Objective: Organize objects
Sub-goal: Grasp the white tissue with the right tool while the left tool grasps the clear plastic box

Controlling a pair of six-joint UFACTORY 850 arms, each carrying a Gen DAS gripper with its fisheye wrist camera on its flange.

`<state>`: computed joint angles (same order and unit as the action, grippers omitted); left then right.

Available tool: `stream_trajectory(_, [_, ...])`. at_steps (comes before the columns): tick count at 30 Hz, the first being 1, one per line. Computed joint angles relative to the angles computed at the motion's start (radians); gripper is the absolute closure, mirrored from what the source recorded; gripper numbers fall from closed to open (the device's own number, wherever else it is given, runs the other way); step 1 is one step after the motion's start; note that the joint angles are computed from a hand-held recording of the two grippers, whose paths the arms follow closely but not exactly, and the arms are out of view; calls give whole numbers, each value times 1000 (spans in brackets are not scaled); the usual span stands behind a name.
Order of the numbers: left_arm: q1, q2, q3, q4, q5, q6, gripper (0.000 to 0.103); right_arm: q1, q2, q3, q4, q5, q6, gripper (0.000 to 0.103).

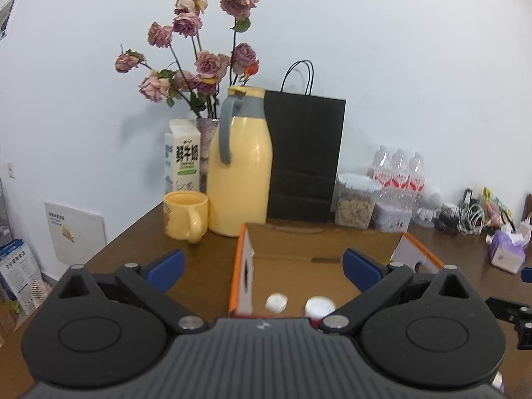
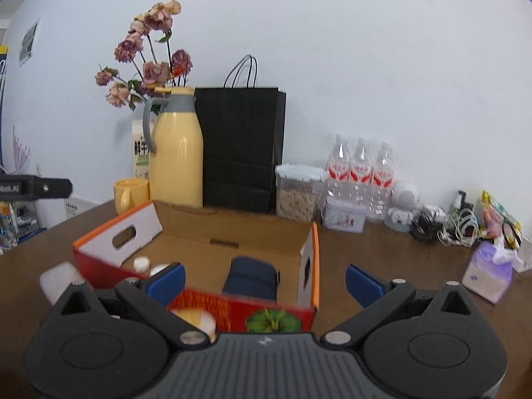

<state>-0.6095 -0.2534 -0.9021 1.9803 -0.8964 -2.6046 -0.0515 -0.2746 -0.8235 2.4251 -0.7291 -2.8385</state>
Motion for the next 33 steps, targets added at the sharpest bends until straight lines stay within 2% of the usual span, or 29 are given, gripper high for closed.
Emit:
stream_trajectory(8, [-20, 40, 97, -95, 31, 30, 0, -46, 0, 65, -58, 71, 33, 0])
stream_trajectory(14, [-21, 56, 153, -185, 74, 46, 0, -53, -48, 47, -122, 147, 69, 0])
stream_trajectory(23, [-32, 86, 201, -240, 77, 52, 0, -60, -146, -70, -346, 178, 330, 0])
stream_trajectory(26, [-34, 87, 203, -227, 78, 51, 0, -60, -166, -92, -400, 171, 389, 8])
stream_trajectory(29, [-26, 74, 190, -228, 95, 59, 0, -54, -161, -81, -361, 173, 334, 15])
stream_trajectory(31, [-21, 65, 184, -214, 112, 55, 0, -57, -157, -73, -357, 158, 328, 29])
stream_trajectory(33, [-17, 57, 176, -201, 123, 55, 0, -62, -155, -70, -352, 151, 330, 35])
